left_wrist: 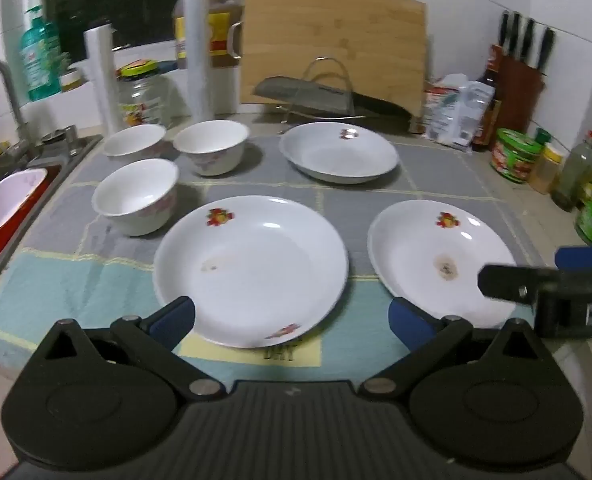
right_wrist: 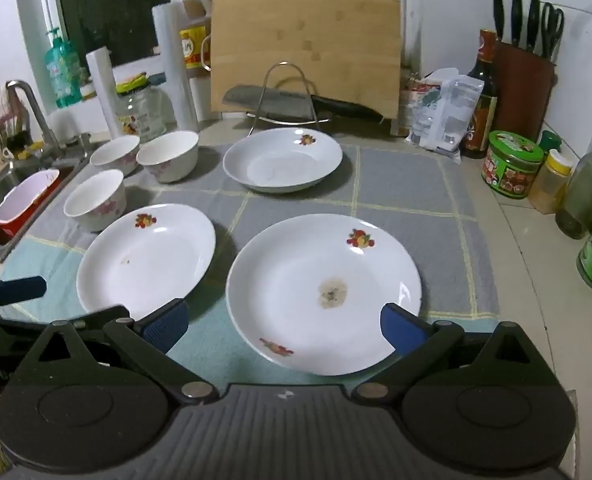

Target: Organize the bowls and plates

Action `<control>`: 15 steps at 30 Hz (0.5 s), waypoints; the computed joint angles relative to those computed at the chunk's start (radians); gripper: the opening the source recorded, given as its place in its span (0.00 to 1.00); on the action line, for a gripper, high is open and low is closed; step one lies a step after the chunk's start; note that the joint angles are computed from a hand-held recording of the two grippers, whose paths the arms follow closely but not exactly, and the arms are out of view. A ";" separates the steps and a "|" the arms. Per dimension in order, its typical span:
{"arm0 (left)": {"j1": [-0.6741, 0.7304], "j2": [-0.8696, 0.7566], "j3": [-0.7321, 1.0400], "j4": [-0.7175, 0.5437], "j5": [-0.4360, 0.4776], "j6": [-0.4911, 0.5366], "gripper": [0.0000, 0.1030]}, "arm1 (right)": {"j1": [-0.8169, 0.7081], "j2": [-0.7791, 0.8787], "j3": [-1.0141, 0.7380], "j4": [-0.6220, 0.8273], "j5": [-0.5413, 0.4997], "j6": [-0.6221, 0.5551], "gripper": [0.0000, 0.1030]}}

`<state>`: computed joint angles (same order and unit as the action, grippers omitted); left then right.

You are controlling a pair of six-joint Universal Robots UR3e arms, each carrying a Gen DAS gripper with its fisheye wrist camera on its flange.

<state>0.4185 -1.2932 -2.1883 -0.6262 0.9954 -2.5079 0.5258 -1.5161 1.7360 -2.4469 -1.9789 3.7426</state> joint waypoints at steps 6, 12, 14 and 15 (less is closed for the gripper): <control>-0.036 -0.010 -0.078 0.080 -0.031 0.042 0.99 | -0.037 -0.063 0.092 -0.063 0.001 -0.009 1.00; -0.087 -0.059 -0.133 0.169 -0.047 0.086 0.99 | -0.108 -0.151 0.202 -0.067 0.013 0.002 1.00; -0.108 -0.078 -0.143 0.187 -0.050 0.105 0.99 | -0.125 -0.173 0.238 -0.081 0.010 0.003 1.00; -0.119 -0.091 -0.142 0.191 -0.050 0.119 0.99 | -0.137 -0.187 0.252 -0.073 0.017 0.003 1.00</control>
